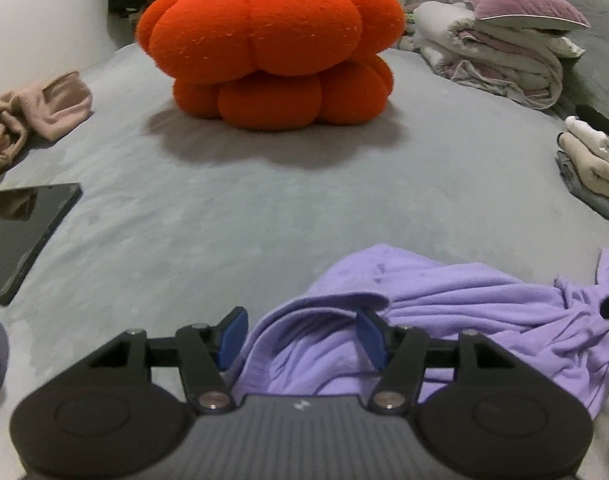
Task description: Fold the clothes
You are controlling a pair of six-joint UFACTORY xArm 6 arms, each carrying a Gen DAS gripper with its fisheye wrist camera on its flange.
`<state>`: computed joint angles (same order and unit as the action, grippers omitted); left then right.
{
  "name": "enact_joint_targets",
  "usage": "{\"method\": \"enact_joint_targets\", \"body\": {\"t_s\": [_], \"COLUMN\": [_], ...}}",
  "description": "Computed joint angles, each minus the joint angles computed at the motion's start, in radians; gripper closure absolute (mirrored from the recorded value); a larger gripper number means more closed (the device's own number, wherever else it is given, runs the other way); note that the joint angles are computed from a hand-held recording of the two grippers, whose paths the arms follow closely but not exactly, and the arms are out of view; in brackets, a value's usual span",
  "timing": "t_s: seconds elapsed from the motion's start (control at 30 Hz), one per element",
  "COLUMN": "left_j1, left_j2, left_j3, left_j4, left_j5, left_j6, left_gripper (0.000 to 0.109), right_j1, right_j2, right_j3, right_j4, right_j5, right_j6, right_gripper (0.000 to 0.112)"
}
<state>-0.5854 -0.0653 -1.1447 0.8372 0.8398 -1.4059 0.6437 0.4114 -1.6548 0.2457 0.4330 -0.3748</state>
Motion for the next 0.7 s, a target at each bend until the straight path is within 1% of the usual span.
{"method": "enact_joint_targets", "body": {"t_s": [0.13, 0.2, 0.33, 0.37, 0.4, 0.43, 0.5, 0.53, 0.57, 0.6, 0.63, 0.7], "left_j1": [0.002, 0.003, 0.002, 0.000, -0.001, 0.000, 0.012, 0.022, 0.032, 0.041, 0.048, 0.054], "left_j2": [0.016, 0.024, 0.051, 0.061, 0.071, 0.078, 0.074, 0.064, 0.054, 0.044, 0.035, 0.023], "left_j3": [-0.007, -0.011, -0.035, -0.046, -0.058, -0.067, -0.063, -0.050, -0.038, -0.027, -0.019, -0.007], "left_j4": [0.027, 0.039, 0.039, 0.027, 0.011, -0.007, -0.039, -0.047, -0.053, -0.059, -0.059, -0.047], "left_j5": [-0.039, -0.072, -0.112, -0.106, -0.095, -0.085, -0.090, -0.108, -0.124, -0.139, -0.147, -0.144], "left_j6": [0.014, 0.027, 0.079, 0.096, 0.112, 0.124, 0.116, 0.097, 0.077, 0.058, 0.037, -0.005], "left_gripper": [0.049, 0.049, 0.049, 0.054, 0.059, 0.068, 0.073, 0.082, 0.089, 0.092, 0.098, 0.102], "right_j1": [-0.013, -0.020, -0.028, -0.030, -0.031, -0.032, -0.033, -0.034, -0.033, -0.032, -0.030, -0.028], "right_j2": [0.062, 0.098, 0.168, 0.184, 0.198, 0.211, 0.222, 0.225, 0.226, 0.224, 0.222, 0.219], "right_j3": [-0.089, -0.139, -0.233, -0.254, -0.273, -0.289, -0.302, -0.304, -0.306, -0.306, -0.306, -0.304], "right_j4": [-0.054, -0.091, -0.159, -0.169, -0.176, -0.173, -0.144, -0.127, -0.119, -0.122, -0.130, -0.155], "right_j5": [0.039, 0.063, 0.116, 0.130, 0.144, 0.160, 0.180, 0.187, 0.192, 0.194, 0.195, 0.184], "right_j6": [0.058, 0.091, 0.139, 0.146, 0.151, 0.148, 0.121, 0.107, 0.098, 0.096, 0.097, 0.107], "right_gripper": [0.071, 0.071, 0.071, 0.071, 0.074, 0.077, 0.091, 0.096, 0.105, 0.109, 0.109, 0.109]}}
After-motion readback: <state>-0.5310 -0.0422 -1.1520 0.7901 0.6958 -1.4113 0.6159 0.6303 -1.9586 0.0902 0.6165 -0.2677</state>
